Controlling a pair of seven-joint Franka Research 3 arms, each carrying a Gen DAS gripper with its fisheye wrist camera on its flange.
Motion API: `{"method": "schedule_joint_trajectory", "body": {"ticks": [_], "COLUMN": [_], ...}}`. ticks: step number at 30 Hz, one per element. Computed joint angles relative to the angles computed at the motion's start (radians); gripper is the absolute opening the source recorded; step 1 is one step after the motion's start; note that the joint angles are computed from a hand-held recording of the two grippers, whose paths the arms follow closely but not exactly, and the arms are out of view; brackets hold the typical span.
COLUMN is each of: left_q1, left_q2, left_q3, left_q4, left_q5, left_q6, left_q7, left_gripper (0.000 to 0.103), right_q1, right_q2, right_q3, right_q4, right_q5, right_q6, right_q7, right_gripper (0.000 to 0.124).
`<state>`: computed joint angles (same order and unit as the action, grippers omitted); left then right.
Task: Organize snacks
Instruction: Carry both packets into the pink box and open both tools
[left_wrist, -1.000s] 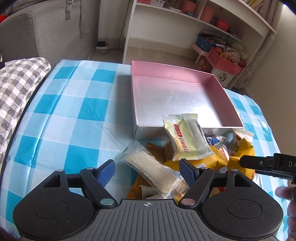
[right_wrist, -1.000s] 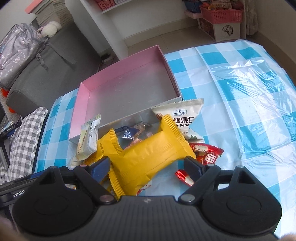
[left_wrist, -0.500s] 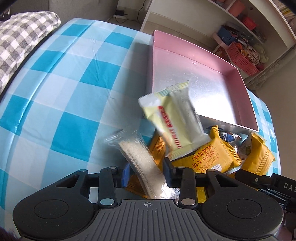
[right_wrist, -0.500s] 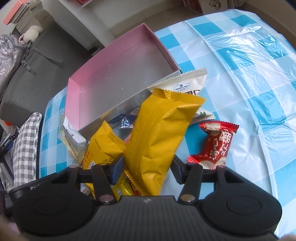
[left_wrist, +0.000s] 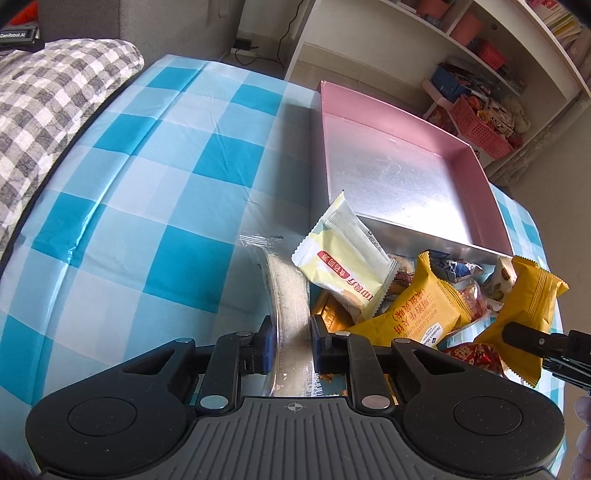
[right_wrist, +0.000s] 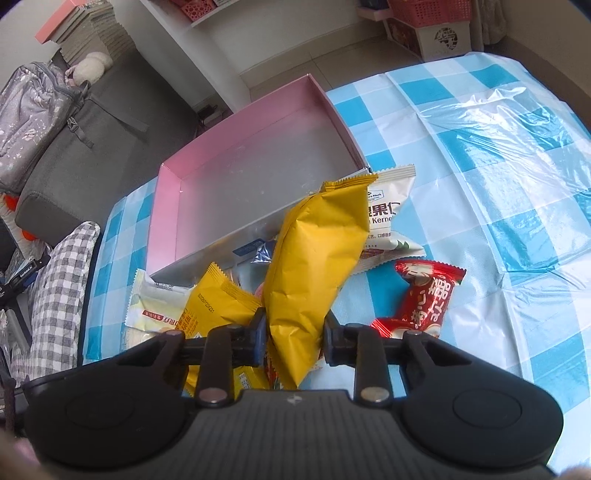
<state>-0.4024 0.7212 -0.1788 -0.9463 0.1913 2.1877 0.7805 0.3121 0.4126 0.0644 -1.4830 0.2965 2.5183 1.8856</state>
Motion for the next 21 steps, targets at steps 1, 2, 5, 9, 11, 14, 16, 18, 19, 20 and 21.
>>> {"method": "schedule_joint_trajectory", "body": {"ticks": [1, 2, 5, 9, 11, 14, 16, 18, 19, 20, 21], "left_q1": [0.003, 0.008, 0.02, 0.025, 0.031, 0.028, 0.03, 0.025, 0.023, 0.023, 0.022], "left_q2": [-0.021, -0.049, -0.096, -0.14, -0.145, -0.145, -0.146, -0.139, -0.131, -0.122, -0.108], "left_q3": [0.002, 0.001, -0.003, -0.006, -0.014, -0.011, -0.012, -0.006, -0.005, -0.005, -0.006], "left_q4": [-0.033, -0.077, -0.148, -0.21, -0.214, -0.196, -0.184, -0.157, -0.134, -0.116, -0.087], "left_q5": [0.002, 0.003, 0.006, 0.022, 0.016, 0.024, 0.026, 0.037, 0.039, 0.038, 0.036], "left_q6": [0.017, 0.042, 0.087, 0.135, 0.144, 0.146, 0.151, 0.144, 0.136, 0.133, 0.131], "left_q7": [-0.005, -0.013, -0.026, -0.038, -0.039, -0.044, -0.038, -0.035, -0.033, -0.029, -0.024], "left_gripper": [0.017, 0.017, 0.016, 0.016, 0.016, 0.016, 0.016, 0.016, 0.016, 0.016, 0.016], "right_q1": [-0.002, -0.001, -0.003, -0.014, -0.021, -0.03, -0.032, -0.029, -0.031, -0.034, -0.035], "right_q2": [-0.008, -0.016, -0.034, -0.049, -0.059, -0.057, -0.049, -0.034, -0.026, -0.016, -0.005], "right_q3": [0.002, 0.002, 0.006, 0.024, 0.036, 0.046, 0.046, 0.038, 0.038, 0.038, 0.037], "right_q4": [-0.011, -0.021, -0.043, -0.055, -0.064, -0.052, -0.035, -0.008, 0.007, 0.023, 0.042], "right_q5": [0.004, 0.004, 0.014, 0.054, 0.086, 0.129, 0.146, 0.141, 0.145, 0.15, 0.151], "right_q6": [0.013, 0.025, 0.051, 0.081, 0.103, 0.103, 0.096, 0.081, 0.075, 0.068, 0.057], "right_q7": [-0.008, -0.013, -0.023, -0.063, -0.093, -0.123, -0.129, -0.119, -0.118, -0.118, -0.114], "right_gripper": [0.026, 0.026, 0.025, 0.025, 0.025, 0.025, 0.025, 0.025, 0.025, 0.025, 0.025]}}
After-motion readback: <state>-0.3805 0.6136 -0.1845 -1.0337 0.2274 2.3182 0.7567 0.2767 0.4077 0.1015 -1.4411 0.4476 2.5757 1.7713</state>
